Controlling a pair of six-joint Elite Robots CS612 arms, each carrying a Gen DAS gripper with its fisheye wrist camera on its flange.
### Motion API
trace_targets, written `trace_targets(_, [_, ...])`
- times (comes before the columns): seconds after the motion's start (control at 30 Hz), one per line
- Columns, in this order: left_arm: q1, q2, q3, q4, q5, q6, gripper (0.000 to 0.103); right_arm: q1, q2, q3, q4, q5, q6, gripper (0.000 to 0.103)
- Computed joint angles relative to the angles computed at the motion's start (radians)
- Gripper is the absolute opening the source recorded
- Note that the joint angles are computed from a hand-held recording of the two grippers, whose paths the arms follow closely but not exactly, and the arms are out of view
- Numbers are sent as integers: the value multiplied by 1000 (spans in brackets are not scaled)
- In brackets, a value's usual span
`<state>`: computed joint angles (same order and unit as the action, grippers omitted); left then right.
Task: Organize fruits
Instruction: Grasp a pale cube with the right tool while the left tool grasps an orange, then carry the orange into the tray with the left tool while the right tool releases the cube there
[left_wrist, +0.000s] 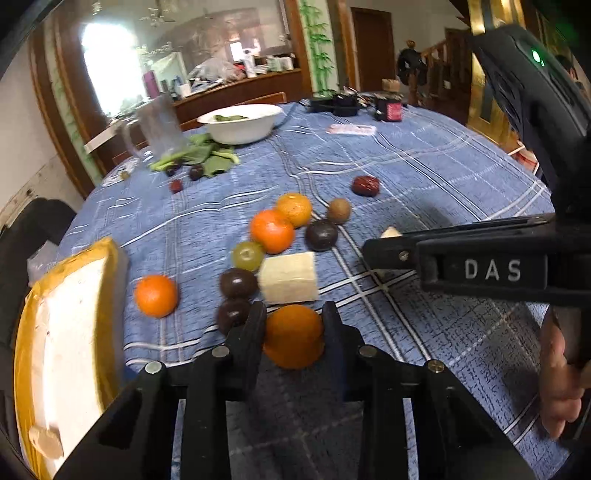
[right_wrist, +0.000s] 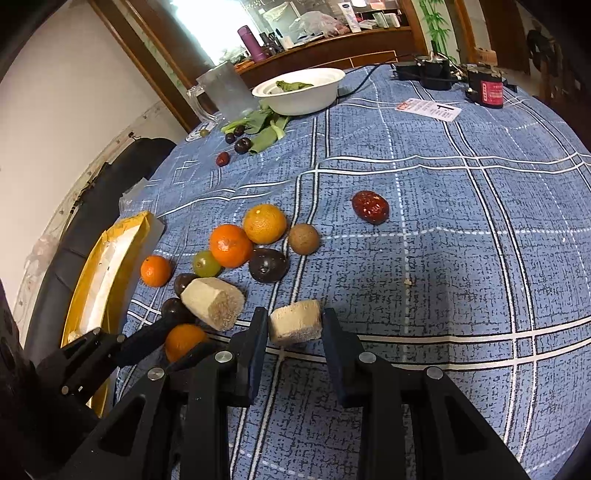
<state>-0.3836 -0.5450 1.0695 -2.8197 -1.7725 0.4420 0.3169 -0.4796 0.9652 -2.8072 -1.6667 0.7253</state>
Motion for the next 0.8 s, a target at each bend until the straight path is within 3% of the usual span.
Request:
trace_targets(0.27, [57,-38,26,-29,-83,-191,30,8,-4,17,-92,-41,-25,31])
trace_targets(0.43, [96,-60,52,-61,-71,-277,30,18,5,-1,-108,-61,-55,31])
trace_targets(0.6, [135,-63,58,-72,-57,-344,30,37,20,-51,-70,-72,-78,31])
trace_targets(0.8, [175,-42,11,-40,-67,-415,30,68,66,-184,0,-14,-145,32])
